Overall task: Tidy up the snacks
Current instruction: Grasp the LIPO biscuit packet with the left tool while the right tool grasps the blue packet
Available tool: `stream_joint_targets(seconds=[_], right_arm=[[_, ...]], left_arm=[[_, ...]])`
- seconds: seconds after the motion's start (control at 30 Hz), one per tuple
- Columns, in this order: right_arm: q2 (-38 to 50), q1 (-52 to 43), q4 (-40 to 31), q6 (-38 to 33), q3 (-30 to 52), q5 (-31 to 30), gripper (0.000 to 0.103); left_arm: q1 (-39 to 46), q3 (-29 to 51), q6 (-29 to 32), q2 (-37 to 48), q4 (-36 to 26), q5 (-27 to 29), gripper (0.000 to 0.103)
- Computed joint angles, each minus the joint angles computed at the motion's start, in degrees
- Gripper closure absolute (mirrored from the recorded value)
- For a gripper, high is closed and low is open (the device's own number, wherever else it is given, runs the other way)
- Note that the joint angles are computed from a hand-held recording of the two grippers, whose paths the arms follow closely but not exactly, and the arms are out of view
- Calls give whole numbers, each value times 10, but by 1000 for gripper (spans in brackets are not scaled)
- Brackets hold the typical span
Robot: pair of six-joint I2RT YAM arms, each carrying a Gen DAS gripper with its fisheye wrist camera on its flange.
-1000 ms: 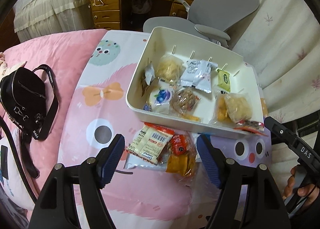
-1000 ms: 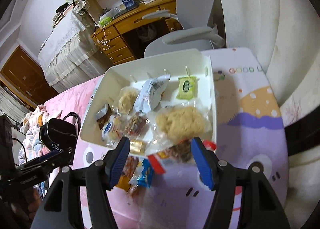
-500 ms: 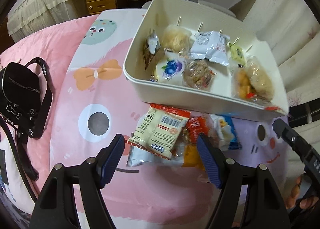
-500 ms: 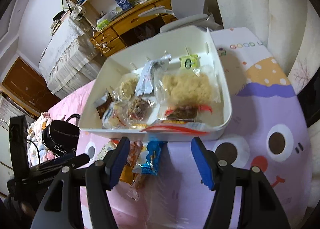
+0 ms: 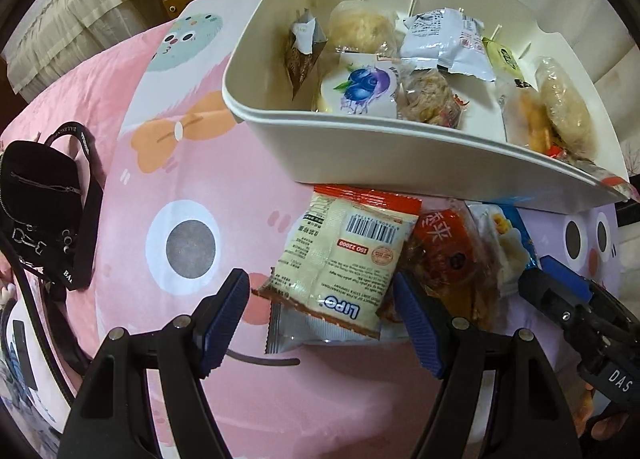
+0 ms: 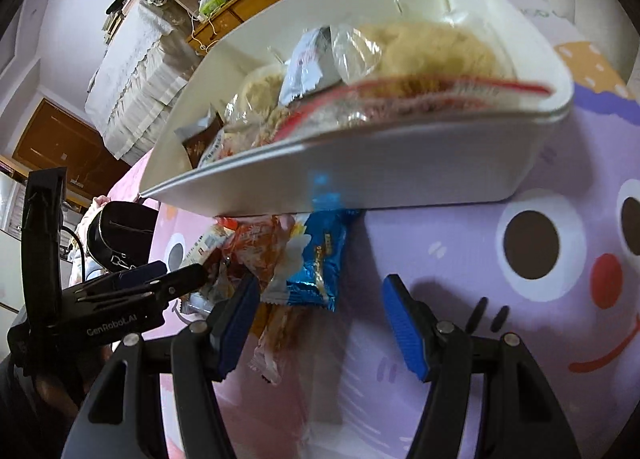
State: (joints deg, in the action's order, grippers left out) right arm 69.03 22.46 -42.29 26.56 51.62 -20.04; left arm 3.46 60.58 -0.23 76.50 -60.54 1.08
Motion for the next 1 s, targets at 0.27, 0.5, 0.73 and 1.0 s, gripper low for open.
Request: stream_joint_targets(seconds=[0.27, 0.5, 0.73, 1.0], right_arm=[[21, 7, 49, 1, -9, -15, 41], [32, 13, 65, 10, -14, -26, 54], [47, -4, 53, -14, -2, -47, 66], [37, 5, 24, -24, 9, -34, 69]], left_arm=[[1, -18, 12, 25, 48, -1, 30], [7, -22, 9, 37, 70, -8, 30], [4, -15, 6, 47, 70, -12, 48], [2, -4, -9, 45, 48, -26, 57]])
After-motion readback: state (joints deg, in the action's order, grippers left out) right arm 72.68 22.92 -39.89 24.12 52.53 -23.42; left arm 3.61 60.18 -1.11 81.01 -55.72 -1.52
